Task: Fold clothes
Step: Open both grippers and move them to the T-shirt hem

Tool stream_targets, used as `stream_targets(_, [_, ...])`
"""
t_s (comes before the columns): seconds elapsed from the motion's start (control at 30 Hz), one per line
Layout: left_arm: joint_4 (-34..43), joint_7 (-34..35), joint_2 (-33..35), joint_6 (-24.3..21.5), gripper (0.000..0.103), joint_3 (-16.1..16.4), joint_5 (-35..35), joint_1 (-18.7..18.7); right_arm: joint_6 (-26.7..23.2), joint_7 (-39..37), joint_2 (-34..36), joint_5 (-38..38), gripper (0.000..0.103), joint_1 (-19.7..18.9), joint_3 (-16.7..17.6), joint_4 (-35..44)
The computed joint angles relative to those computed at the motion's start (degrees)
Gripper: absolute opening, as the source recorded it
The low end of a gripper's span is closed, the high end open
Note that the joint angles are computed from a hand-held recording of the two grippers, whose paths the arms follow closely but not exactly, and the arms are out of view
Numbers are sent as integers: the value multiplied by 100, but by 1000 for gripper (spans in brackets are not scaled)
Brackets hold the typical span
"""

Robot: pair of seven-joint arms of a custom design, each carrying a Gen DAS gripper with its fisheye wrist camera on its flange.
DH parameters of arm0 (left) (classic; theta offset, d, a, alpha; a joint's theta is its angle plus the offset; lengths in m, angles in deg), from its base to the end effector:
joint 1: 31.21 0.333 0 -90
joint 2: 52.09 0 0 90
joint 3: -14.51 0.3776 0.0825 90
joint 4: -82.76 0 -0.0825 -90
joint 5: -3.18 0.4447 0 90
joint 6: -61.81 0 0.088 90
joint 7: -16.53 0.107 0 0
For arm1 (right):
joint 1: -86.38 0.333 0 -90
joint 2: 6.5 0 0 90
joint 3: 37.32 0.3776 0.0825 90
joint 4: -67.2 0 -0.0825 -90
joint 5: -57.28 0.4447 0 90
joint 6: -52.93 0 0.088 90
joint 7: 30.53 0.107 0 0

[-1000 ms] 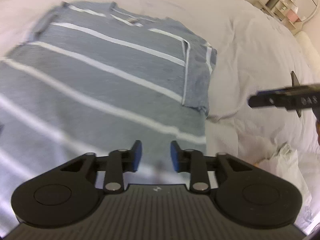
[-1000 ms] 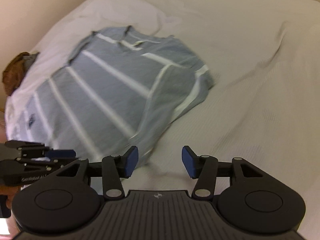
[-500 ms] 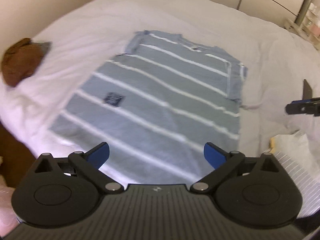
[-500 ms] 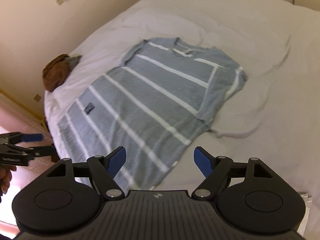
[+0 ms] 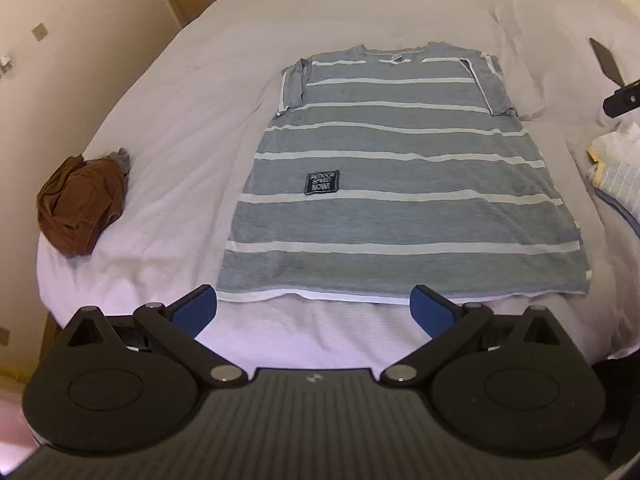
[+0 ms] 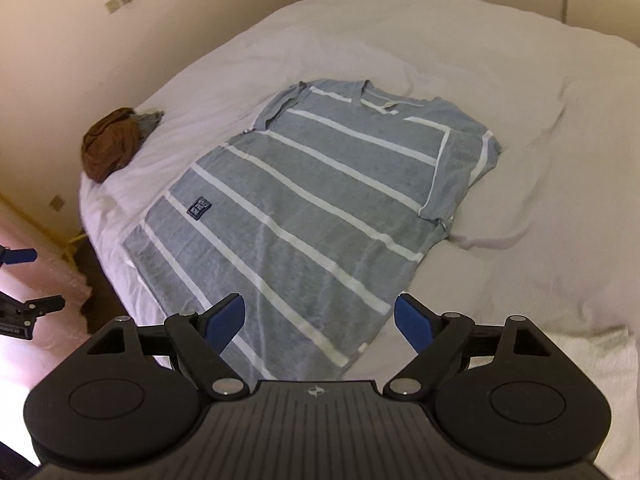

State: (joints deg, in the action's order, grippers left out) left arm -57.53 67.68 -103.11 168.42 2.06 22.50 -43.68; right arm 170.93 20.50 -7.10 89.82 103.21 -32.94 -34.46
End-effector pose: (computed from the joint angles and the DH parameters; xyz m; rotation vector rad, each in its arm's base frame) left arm 0.2918 -0.1377 0.6474 -2.0320 1.5830 -0.1872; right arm 0.5935 0.2612 0.6385 -2.3762 0.8903 0.1095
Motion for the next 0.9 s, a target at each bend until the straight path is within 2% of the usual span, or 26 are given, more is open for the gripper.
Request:
stream_targets(0.1, [-240, 216, -394, 229, 101, 351, -93, -48, 537, 768, -393, -354, 85, 160, 163, -409])
stream_targets(0.23, [-426, 576, -785, 504, 101, 724, -348, -15, 1018, 1753, -810, -752, 87, 360, 348, -815])
stream_targets(0.43, [-556, 1132, -1052, 754, 101, 844, -526, 110, 1090, 2661, -1227, -1203, 89, 583, 493, -1112])
stream_targets(0.6, [-739, 1468, -1194, 796, 101, 793, -551, 172, 1003, 2785, -1351, -1282, 89, 697, 476, -1240])
stream_targets(0.73, [-926, 2140, -1298, 610, 96, 747, -372, 34, 960, 2554, -1446, -1111, 88, 765, 393, -1427])
stream_targets(0.9, [-1326, 3270, -1445, 591, 92, 766, -14, -195, 857, 1889, -1581, -1091, 77, 842, 369, -1828])
